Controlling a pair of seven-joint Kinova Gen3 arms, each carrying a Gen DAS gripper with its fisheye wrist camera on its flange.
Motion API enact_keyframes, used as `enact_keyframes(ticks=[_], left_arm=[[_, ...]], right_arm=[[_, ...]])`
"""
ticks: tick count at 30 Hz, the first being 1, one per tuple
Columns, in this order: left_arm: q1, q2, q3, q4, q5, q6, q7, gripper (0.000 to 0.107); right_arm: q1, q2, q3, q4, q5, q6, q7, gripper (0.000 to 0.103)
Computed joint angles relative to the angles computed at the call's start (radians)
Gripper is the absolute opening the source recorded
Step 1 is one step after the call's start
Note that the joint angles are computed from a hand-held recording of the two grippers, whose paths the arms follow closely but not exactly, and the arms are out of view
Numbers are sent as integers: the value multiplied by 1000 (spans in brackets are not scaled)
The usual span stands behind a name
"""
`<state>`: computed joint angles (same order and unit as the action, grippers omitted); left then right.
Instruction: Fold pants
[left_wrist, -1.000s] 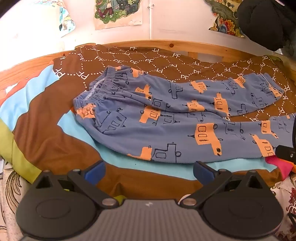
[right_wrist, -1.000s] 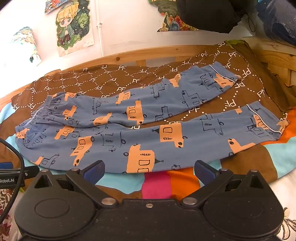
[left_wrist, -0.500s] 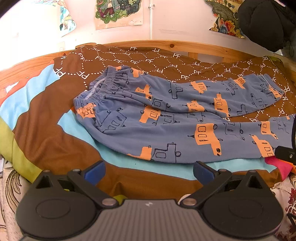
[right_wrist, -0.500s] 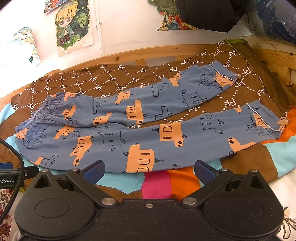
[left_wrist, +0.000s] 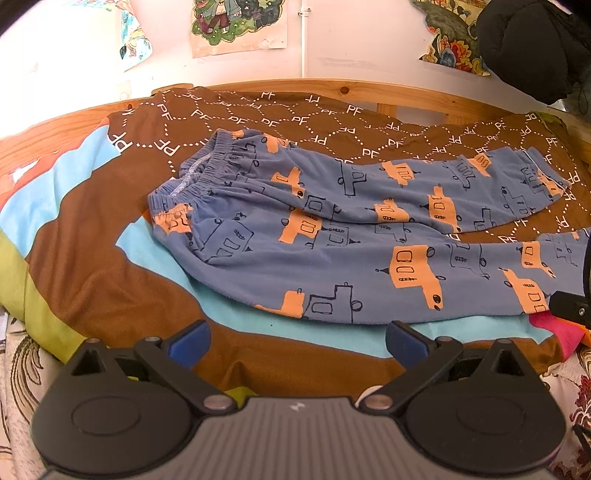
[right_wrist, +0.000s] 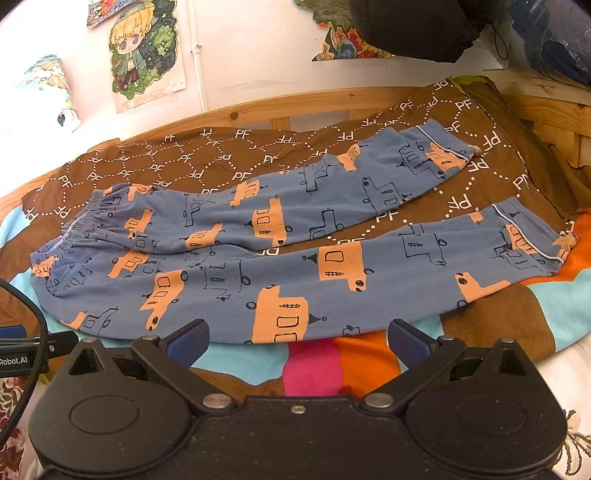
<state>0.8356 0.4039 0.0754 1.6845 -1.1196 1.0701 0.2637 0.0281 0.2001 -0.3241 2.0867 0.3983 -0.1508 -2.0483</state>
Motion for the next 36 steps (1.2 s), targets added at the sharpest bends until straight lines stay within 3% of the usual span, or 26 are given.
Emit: enact_keyframes(ticks=[2, 7, 9, 12, 21, 27, 30, 34, 36], left_arm=[[0, 0, 0, 1, 0, 0, 0, 103], [-1, 0, 1, 1, -1, -1, 0, 103], [-1, -1, 1, 1, -1, -1, 1, 103], [-1, -1, 1, 2, -1, -1, 2, 103], [-2, -3, 1, 6, -1, -6, 9, 103], [-5, -4, 1, 10, -3, -9, 30, 103], [-8, -4, 1, 1, 4, -7, 25, 103], [-5, -14, -32, -24, -8, 15, -13, 103], [-84, -49, 24, -13, -56, -20, -94, 103]], right_arm=[[14, 2, -15, 0, -13, 0, 17, 102], [201, 19, -219, -11, -99, 24, 131, 102], [233, 22, -254, -12, -110, 30, 148, 102], [181, 15, -194, -11, -31, 24, 60, 102], [-163, -11, 199, 0, 266, -24, -279, 102], [-410, -11, 467, 31, 184, -81, -222, 102], [-400, -12, 471, 32, 229, -108, -259, 102], [-222, -5, 312, -16, 391, -138, -408, 102], [-129, 18, 248, -46, 473, -208, -423, 102]])
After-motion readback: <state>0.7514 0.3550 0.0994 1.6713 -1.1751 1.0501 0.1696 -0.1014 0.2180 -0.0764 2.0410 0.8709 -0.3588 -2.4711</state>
